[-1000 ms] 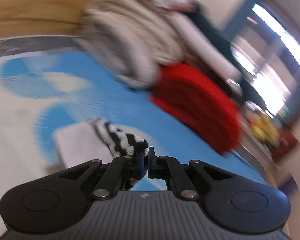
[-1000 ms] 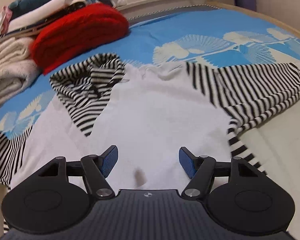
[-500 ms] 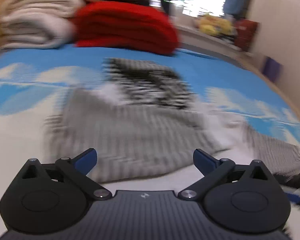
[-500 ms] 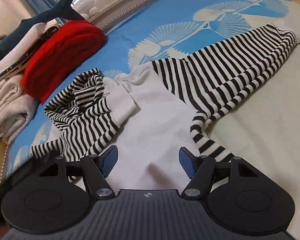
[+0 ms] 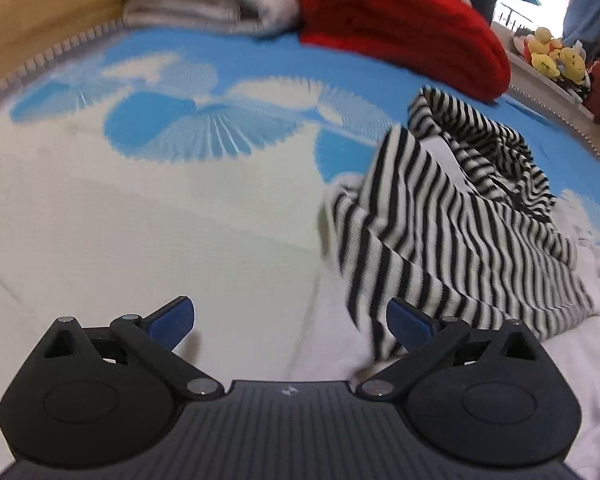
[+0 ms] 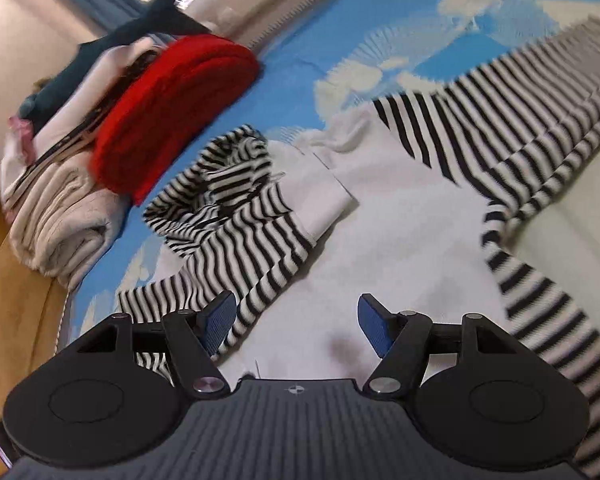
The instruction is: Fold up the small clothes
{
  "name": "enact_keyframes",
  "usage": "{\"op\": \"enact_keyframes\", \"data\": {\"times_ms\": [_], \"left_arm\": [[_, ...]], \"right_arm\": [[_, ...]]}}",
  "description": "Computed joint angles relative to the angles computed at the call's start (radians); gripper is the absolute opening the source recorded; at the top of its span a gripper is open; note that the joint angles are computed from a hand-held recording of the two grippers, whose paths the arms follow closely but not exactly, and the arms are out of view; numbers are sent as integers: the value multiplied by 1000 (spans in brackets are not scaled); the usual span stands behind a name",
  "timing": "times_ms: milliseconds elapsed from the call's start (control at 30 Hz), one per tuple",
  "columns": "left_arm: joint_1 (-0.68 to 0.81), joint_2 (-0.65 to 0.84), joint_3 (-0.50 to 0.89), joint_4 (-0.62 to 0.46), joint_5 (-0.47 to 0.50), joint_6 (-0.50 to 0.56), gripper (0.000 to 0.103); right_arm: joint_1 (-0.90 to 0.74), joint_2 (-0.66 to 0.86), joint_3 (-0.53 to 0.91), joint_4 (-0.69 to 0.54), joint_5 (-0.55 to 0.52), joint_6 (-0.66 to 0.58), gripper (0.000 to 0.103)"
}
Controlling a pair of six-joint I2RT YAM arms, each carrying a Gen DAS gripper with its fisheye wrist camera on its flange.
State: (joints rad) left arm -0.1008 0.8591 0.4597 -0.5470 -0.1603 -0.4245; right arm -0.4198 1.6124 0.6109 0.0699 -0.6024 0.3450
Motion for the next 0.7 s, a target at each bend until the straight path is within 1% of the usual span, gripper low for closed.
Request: {"op": "enact_keyframes", "data": {"times_ms": [67,100,167,233,267,300,333,400,467,533,633,700], "left_arm": [[43,21,17,-31,97,26,102],[44,24,18,-44,118,27,102],[50,52,17,-54,142,31,102],[75,76,24,-72,160,33,102],[107,76,26,-79,177,38,102],[136,70,26,-79,184,37,102],[162,46,25,-94,184,35,102],[224,17,28,-109,179,42,102],[303,-7,36,-137,187,55,102],[391,-5,54,-165,226,63,102],[575,10,66,-203,313,89,102],[671,24,77,-217,333,96,102]], "right_arm": [[49,135,139,-27,52,51,69],[86,212,229,-51,110,75,69],[147,322,361,-83,221,117,69],[197,425,500,-161,322,163,69],[215,453,541,-185,351,183,63],[241,457,563,-194,396,183,29],[263,448,573,-211,439,173,8],[309,385,562,-224,490,144,7],[368,314,580,-293,556,109,7],[441,227,597,-347,571,83,7],[581,137,691,-448,572,69,7],[707,107,783,-504,568,71,7]]}}
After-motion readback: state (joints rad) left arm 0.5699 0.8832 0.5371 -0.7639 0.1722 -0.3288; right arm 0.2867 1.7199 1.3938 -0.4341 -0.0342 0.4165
